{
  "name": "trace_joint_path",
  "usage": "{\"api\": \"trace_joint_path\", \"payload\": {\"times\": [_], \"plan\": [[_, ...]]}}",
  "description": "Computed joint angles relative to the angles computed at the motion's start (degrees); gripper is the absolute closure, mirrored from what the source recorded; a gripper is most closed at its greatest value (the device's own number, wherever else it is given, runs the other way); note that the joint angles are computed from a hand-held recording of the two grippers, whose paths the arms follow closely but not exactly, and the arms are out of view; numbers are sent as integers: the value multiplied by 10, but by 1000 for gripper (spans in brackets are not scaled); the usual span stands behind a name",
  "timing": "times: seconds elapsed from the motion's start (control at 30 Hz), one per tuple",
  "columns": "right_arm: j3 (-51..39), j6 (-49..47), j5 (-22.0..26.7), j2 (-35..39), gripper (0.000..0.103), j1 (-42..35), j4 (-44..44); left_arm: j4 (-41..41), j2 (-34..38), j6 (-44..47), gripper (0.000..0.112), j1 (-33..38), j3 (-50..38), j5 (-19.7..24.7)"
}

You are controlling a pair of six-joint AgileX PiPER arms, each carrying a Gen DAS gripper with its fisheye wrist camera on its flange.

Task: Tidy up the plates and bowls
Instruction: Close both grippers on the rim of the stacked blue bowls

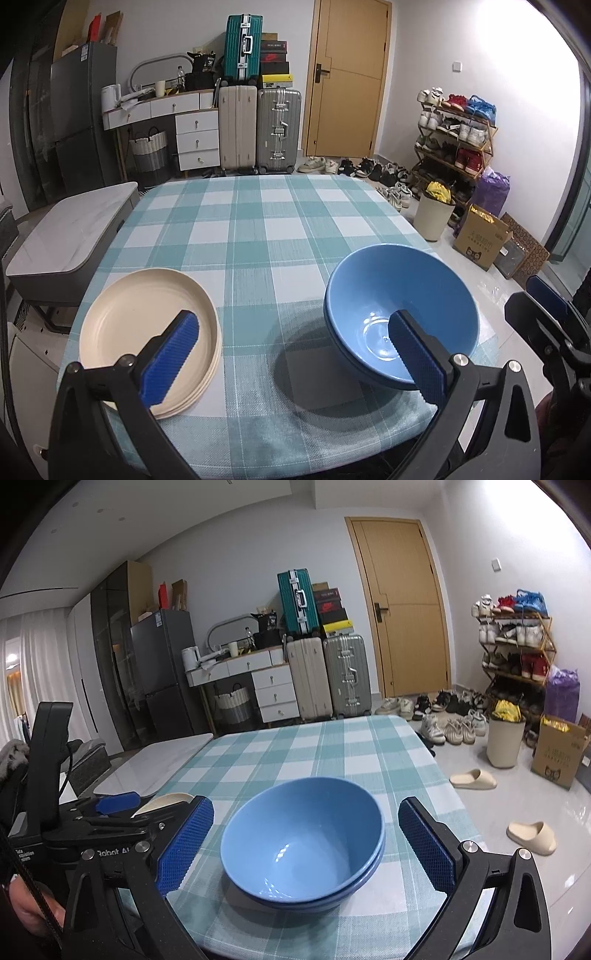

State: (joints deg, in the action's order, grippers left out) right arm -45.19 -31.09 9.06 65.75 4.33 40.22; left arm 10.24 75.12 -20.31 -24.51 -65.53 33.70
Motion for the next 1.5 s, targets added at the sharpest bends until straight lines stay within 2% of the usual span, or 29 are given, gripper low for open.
{"api": "trace_joint_path", "payload": {"times": [0.1,0.33,0.47,0.53,0.77,0.9,0.97,1.07,1.13,1.3,1.37,1.43,1.5], "plan": [[-5,-67,12,18,1,-14,74,-17,12,14,9,6,-4,3],[-17,-125,26,48,1,-31,134,-35,32,28,9,15,-8,7],[-30,-121,36,72,1,-37,124,-47,55,43,9,25,-26,19],[-40,-106,45,85,1,-44,106,-84,71,83,9,38,-43,29],[-97,-76,101,134,1,-96,76,-150,141,161,9,59,-133,90],[-150,-40,166,167,1,-130,40,-218,181,226,9,73,-179,133],[-170,-43,196,182,1,-147,49,-241,202,246,9,79,-202,160],[-208,-36,259,221,1,-168,47,-240,221,243,9,77,-218,174],[-233,-35,306,252,1,-180,53,-254,246,259,9,78,-241,205],[-276,-24,383,314,2,-199,79,-339,299,298,9,107,-291,282],[-293,-14,411,335,10,-208,88,-337,304,292,9,107,-297,287],[-315,10,436,353,23,-208,69,-306,309,286,10,98,-308,292],[-322,32,437,359,26,-203,47,-293,318,293,11,96,-324,310]]}}
